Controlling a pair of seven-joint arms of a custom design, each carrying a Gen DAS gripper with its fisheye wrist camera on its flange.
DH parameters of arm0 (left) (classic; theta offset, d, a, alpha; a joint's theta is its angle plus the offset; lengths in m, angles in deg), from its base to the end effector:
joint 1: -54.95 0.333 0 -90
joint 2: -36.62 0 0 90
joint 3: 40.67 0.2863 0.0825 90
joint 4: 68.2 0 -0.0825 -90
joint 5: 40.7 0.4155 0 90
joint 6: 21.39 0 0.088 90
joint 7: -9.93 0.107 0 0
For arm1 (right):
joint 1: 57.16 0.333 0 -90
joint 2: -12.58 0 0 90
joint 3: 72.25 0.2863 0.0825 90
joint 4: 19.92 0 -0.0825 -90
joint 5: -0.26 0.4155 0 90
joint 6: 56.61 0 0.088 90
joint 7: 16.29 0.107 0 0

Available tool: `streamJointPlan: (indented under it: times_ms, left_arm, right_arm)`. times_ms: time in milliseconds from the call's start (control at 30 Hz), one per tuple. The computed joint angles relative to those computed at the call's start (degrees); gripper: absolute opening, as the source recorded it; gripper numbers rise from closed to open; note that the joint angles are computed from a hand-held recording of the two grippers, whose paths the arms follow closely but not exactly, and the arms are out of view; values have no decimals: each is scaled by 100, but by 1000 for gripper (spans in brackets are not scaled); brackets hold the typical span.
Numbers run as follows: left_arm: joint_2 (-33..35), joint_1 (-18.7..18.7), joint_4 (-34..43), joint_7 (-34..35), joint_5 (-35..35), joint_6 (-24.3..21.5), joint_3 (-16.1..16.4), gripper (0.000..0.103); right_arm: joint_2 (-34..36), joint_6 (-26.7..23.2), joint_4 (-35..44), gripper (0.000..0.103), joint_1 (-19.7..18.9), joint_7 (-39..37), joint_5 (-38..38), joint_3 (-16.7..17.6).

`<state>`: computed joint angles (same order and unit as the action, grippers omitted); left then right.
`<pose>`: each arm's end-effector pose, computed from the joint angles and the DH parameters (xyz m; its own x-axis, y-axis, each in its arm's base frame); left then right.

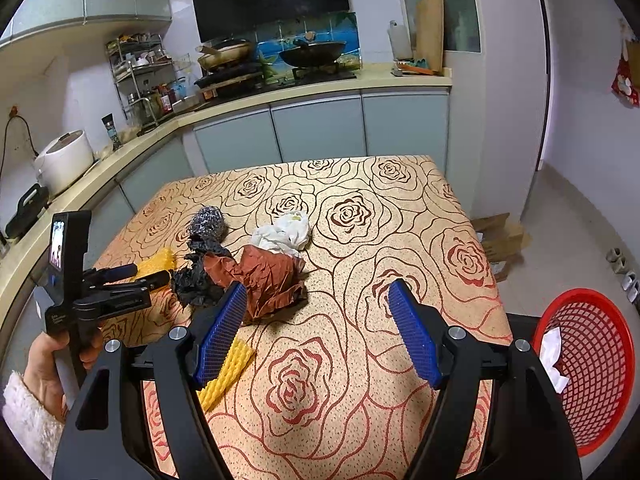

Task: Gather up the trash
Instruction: 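Grasp the yellow foam net with left tool while right tool grasps the brown crumpled paper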

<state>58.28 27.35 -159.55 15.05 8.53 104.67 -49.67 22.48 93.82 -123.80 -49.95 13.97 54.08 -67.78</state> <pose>0.5937 -0.3929 0.4102 0.4043 -0.9146 0.0081 -0.6826 -0.3077 -0.6628 0.6649 0.1153 0.4667 0.5782 -0.8019 -0.1502 -0.5707 -0.2661 -0.7768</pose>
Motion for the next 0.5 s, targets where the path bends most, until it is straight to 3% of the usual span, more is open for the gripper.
streamJointPlan:
  times_ms: [133,367,467,500]
  left_arm:
    - [130,-28,120,175,-8,-146,7,60]
    - [7,-14,-53,9,58,56,44,45]
    - [-28,-6,-102,-59,122,108,35,35]
    - [-26,1,-104,-51,136,162,25,26]
  right_arm:
    - [108,-31,101,71,20,112,-113,13]
    - [209,-56,186,71,28,157,-141,77]
    - [249,-14,214,71,55,182,-210,99]
    - [263,-2,222,71,64,196,-236,106]
